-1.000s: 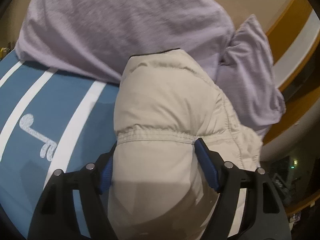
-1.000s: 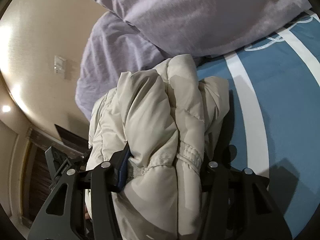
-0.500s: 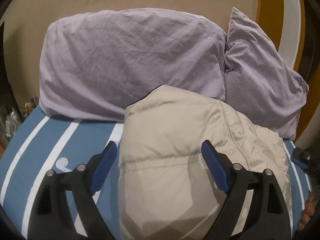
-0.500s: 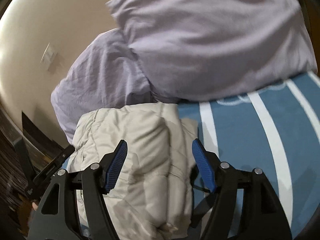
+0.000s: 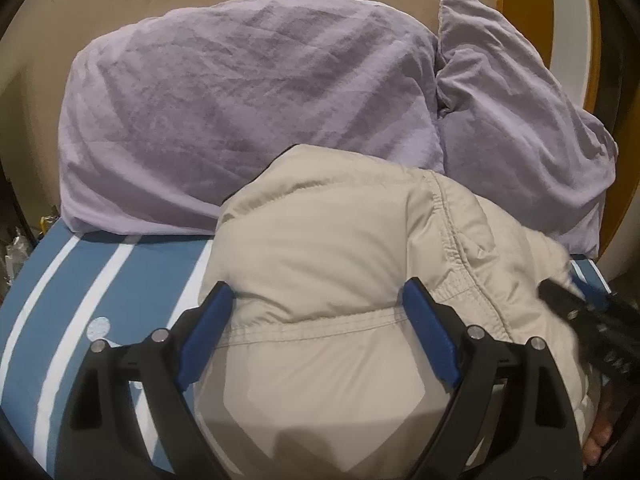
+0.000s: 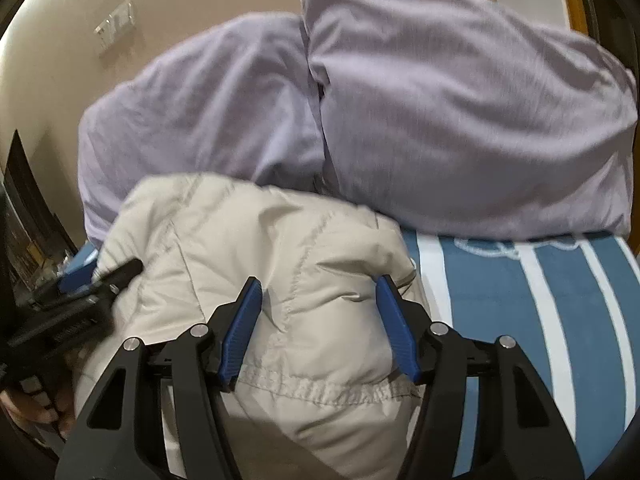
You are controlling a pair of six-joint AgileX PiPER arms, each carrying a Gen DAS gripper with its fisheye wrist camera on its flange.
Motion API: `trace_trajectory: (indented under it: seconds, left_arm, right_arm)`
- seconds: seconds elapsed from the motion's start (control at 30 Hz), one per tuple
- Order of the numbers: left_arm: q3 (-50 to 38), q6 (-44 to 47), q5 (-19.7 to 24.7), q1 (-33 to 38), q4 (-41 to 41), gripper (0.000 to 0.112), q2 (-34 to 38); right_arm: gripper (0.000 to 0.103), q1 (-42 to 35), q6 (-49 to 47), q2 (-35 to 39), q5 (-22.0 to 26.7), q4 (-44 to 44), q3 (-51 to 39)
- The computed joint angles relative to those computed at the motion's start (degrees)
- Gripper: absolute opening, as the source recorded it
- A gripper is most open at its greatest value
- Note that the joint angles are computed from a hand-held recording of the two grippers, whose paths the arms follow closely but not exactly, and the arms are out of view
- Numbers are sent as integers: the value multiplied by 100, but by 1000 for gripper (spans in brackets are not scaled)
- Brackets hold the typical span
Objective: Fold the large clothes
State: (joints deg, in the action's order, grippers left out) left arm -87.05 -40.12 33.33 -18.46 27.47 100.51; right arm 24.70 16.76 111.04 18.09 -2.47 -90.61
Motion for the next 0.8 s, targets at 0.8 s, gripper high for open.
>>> trace_trajectory:
  seconds: [0.8]
  left_arm:
    - [3093, -690, 118, -1029, 537, 100, -3140]
  right_arm:
    - [102, 874, 2927, -2413, 211, -2721, 2927]
